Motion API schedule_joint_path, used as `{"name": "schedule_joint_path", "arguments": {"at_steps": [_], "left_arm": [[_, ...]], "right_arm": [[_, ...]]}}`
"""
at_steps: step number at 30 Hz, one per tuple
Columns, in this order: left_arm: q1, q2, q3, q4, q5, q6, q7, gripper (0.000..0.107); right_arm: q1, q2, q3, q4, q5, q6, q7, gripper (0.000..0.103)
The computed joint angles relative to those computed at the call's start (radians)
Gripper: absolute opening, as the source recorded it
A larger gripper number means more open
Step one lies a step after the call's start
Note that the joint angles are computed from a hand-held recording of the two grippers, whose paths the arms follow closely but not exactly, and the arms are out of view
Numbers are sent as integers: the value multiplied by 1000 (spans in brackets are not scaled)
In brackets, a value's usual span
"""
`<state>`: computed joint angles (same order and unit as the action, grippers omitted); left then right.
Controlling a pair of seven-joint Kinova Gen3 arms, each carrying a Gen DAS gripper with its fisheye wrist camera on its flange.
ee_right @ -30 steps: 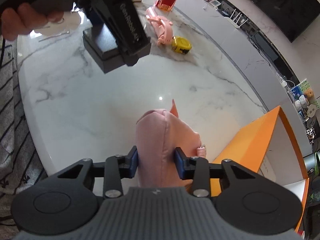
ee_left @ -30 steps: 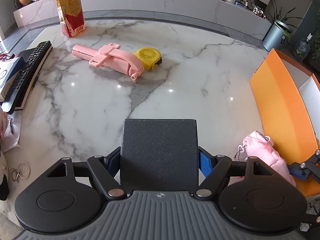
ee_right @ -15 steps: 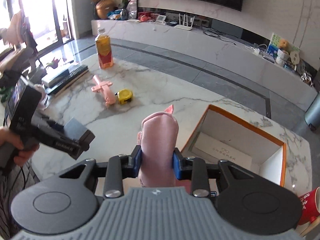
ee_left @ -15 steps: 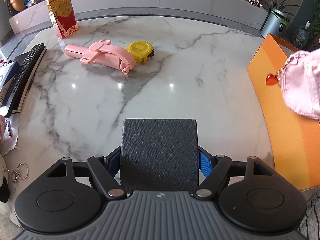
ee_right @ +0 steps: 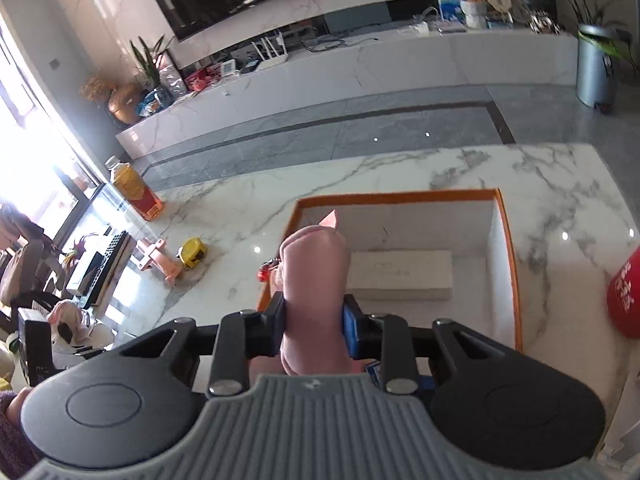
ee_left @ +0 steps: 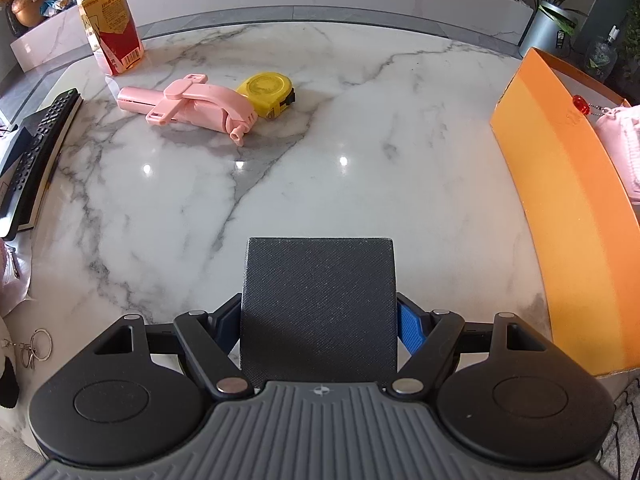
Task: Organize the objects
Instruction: 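Lower the pink bag into the orange box and open the right tool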
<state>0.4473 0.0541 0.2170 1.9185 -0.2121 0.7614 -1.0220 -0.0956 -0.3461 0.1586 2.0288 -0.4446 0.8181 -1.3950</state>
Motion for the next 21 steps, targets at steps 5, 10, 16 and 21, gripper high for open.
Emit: {"name": "schedule_joint_path", "arguments": {"at_steps": [5,10,16,21], "left_arm": [[31,8,16,-27,-48,25,43,88],[62,30,19,-58,-80,53,81,88],[89,38,20,-96,-102,78,108,88],[110,50,25,-147,-111,106,116,88]], "right_arm": [[-89,113,231,43,-203,26,186,29],[-11,196,184,40,-282,28,263,29],[122,202,-94,18,-48,-103,158,51],[260,176,-308,13,149,-143,0,81]]}}
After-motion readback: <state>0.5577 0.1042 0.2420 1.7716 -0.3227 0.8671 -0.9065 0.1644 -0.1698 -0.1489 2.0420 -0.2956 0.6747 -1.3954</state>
